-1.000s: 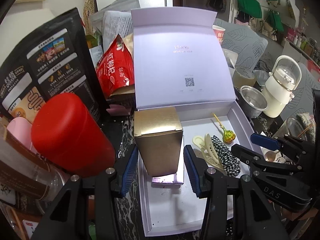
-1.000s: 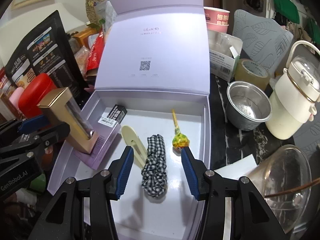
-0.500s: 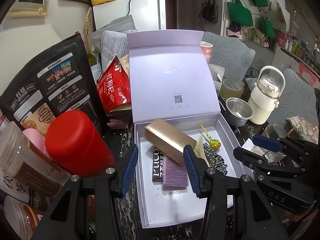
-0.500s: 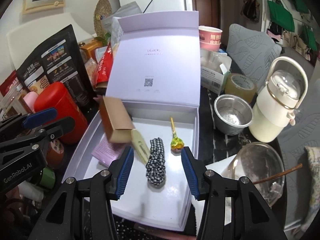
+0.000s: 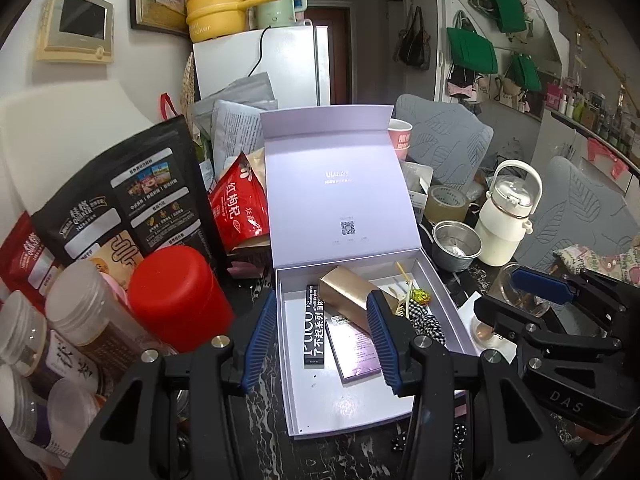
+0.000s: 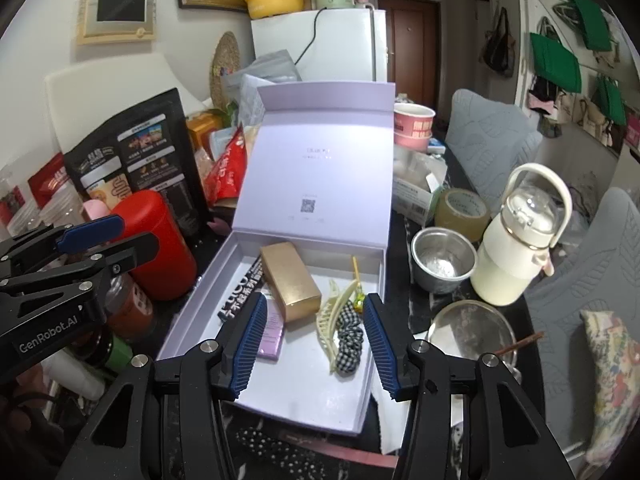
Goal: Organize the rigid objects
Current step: 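Withdraw both grippers from the gift box back over the table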
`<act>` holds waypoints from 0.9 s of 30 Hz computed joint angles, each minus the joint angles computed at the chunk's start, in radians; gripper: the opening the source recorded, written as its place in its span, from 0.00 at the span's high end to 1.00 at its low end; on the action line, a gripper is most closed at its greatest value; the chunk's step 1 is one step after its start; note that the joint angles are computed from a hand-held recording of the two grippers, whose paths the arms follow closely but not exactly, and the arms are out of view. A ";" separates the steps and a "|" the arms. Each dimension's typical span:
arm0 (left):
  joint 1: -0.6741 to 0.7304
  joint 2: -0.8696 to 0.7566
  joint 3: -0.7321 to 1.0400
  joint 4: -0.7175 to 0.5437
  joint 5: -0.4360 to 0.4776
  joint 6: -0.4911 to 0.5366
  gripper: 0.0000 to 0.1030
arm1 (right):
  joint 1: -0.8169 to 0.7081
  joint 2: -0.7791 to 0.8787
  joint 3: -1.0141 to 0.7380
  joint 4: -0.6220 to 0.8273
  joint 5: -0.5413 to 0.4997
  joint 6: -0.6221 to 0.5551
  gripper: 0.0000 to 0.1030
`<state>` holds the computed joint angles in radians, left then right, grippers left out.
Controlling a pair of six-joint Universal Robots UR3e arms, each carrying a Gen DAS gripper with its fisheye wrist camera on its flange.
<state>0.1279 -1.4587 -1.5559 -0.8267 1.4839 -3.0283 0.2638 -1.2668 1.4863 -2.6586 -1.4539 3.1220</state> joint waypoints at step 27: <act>-0.069 0.414 -0.241 -0.070 0.024 -0.003 0.05 | -0.017 -0.539 0.561 -0.178 -0.018 -0.011 0.34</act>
<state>0.0586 -1.0442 -1.7973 -0.8970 1.5084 -3.0315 0.2466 -1.8060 2.0472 -2.8363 -1.4722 3.1107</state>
